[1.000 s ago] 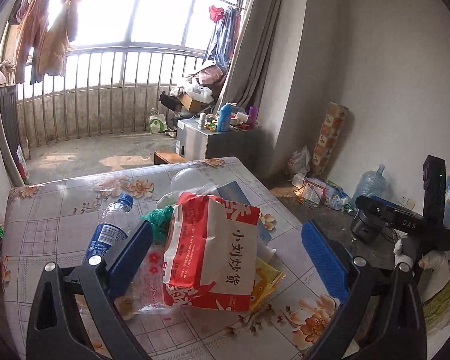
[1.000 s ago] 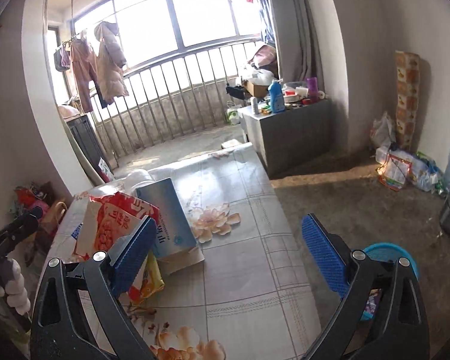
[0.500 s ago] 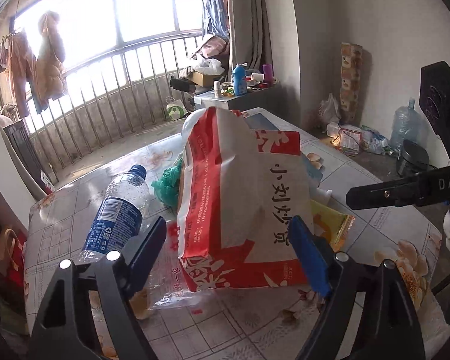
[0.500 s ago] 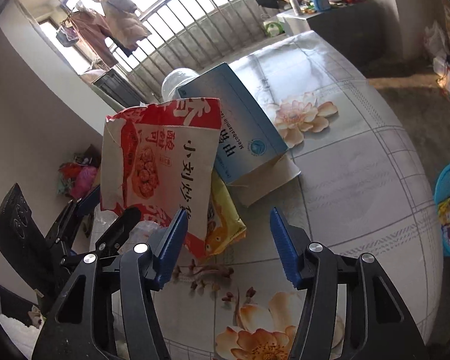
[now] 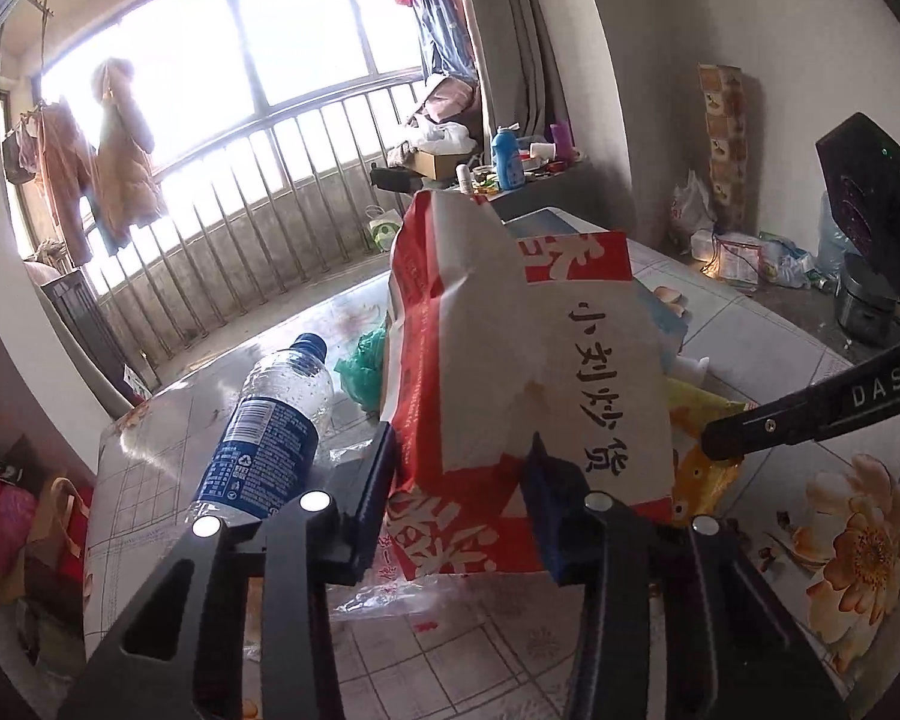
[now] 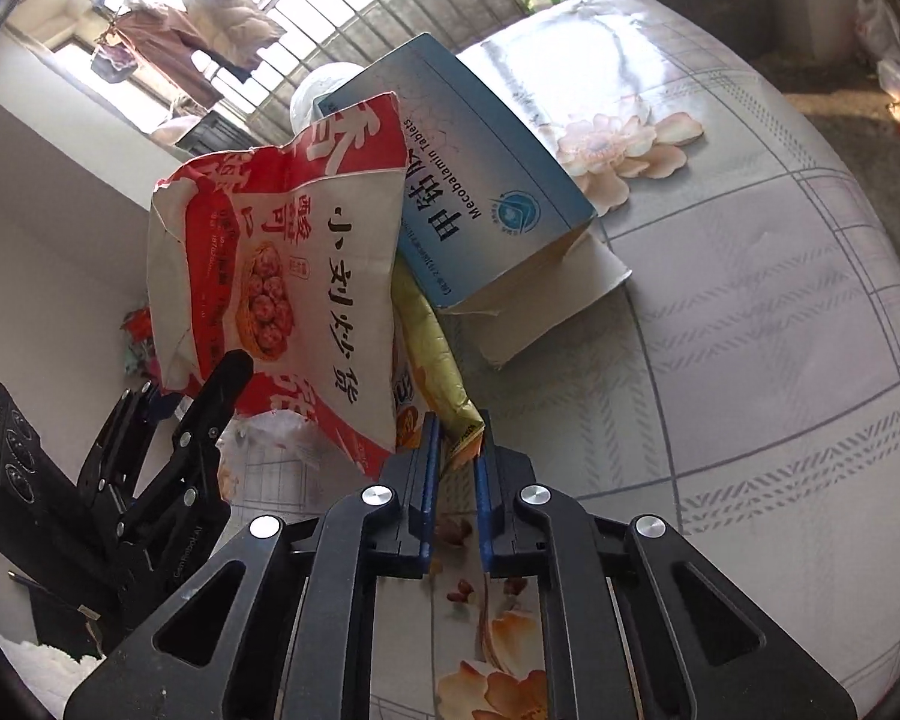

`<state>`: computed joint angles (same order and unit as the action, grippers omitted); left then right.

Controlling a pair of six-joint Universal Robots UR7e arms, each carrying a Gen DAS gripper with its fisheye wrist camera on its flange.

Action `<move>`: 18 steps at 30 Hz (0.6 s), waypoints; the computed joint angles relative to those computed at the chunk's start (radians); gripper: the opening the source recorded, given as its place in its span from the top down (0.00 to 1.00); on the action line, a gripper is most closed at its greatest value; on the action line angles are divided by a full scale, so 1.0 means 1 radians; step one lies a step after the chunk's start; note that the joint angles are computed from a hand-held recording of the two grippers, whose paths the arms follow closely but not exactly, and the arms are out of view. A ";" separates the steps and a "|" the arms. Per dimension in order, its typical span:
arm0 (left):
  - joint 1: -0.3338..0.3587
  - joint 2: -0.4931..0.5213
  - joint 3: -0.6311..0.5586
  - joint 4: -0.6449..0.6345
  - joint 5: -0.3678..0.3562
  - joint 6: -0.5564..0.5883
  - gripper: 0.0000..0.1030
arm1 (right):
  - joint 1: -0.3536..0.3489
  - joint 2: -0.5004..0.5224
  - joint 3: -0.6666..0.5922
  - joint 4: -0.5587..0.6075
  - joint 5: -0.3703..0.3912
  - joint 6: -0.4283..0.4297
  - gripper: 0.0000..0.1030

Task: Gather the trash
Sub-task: 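Grasp the red-and-white snack bag with the right tool, then carry the red-and-white bag over the blue wastebasket with the right tool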

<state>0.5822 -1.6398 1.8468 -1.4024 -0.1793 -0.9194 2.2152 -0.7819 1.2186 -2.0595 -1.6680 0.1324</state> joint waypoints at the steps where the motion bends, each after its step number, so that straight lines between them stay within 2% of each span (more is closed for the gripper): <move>1: -0.005 -0.002 -0.004 0.022 0.003 -0.021 0.62 | 0.000 -0.004 0.003 -0.003 0.003 -0.006 0.94; 11: -0.082 -0.038 -0.058 0.219 0.012 -0.241 0.66 | 0.014 -0.039 0.027 -0.047 0.037 -0.021 0.99; 18: -0.146 -0.036 -0.165 0.504 0.028 -0.505 0.66 | 0.012 -0.087 0.061 -0.084 0.082 -0.049 1.00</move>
<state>0.4364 -1.6761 1.6817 -0.8981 -0.1514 -1.4248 2.2271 -0.8688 1.2792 -2.1432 -1.5859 0.0831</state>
